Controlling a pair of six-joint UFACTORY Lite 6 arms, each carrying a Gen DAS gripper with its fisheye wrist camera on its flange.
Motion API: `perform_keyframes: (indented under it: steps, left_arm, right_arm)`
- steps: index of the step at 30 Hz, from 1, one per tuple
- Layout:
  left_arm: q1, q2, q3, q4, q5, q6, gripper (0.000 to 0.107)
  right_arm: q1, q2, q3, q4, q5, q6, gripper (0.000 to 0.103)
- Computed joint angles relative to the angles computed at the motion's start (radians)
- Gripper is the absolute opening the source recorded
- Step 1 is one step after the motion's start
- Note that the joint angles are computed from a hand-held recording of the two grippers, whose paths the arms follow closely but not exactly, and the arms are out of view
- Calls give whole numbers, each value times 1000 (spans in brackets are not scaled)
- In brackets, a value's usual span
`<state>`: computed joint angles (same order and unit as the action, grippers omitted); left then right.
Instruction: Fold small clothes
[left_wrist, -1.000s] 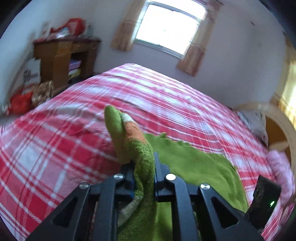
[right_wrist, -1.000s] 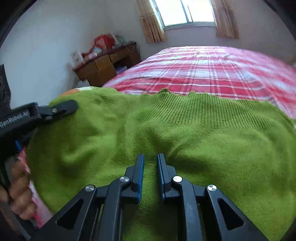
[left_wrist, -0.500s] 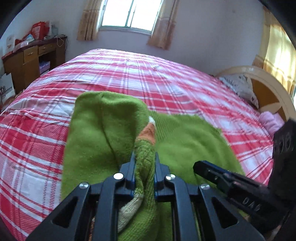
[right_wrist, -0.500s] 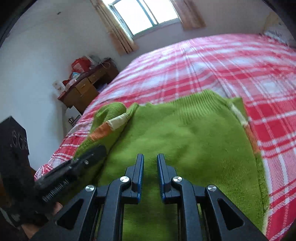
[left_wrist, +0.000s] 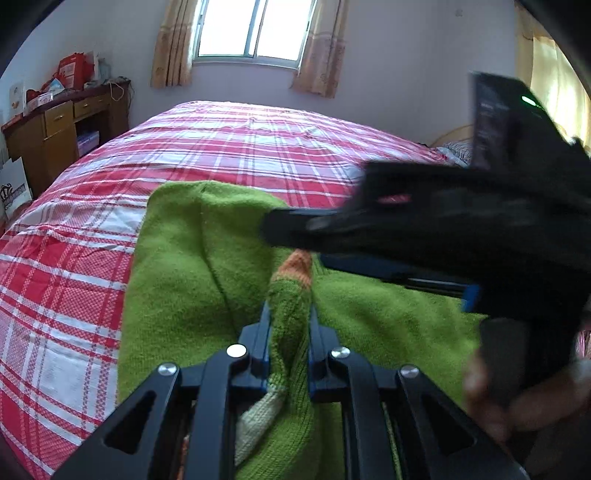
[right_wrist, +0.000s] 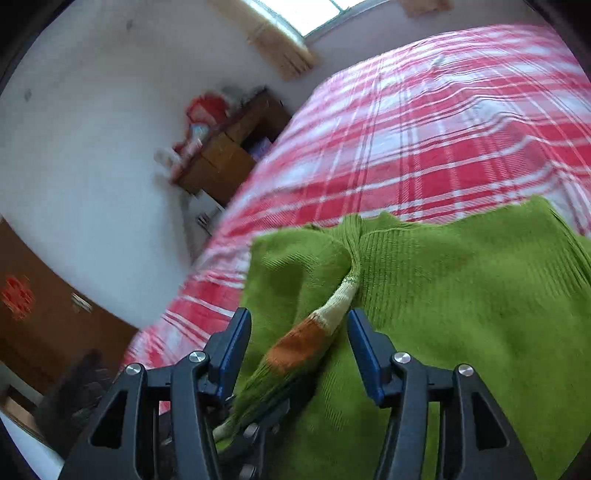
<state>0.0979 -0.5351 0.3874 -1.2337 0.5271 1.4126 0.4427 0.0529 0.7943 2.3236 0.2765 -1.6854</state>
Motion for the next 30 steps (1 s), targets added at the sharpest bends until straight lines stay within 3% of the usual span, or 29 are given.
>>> perform_keyframes:
  steps: [2, 4, 7, 10, 16, 23, 24, 27, 30]
  left_arm:
    - [5, 5, 2, -4, 7, 5, 14]
    - [9, 15, 5, -13, 14, 17, 14]
    - [24, 43, 16, -27, 37, 39, 14]
    - [11, 43, 13, -39, 26, 48, 15]
    - [103, 74, 14, -84, 137, 111, 15]
    - [105, 53, 10, -61, 148, 67, 14]
    - [117, 65, 20, -56, 164, 64, 14]
    - [147, 54, 41, -15, 202, 20, 14]
    - [109, -1, 48, 26, 172, -36, 14]
  right_arm:
    - [28, 80, 69, 65, -19, -87, 52]
    - [50, 143, 116, 165, -58, -197, 28]
    - [45, 179, 106, 279, -19, -317, 22]
    - [34, 178, 71, 355, 41, -416, 21]
    - [-31, 193, 36, 197, 160, -242, 25]
    - [-10, 207, 66, 225, 131, -261, 25]
    - [-5, 209, 74, 228, 121, -268, 21]
    - [47, 171, 75, 388, 51, -445, 15]
    - [89, 101, 45, 615, 19, -675, 14]
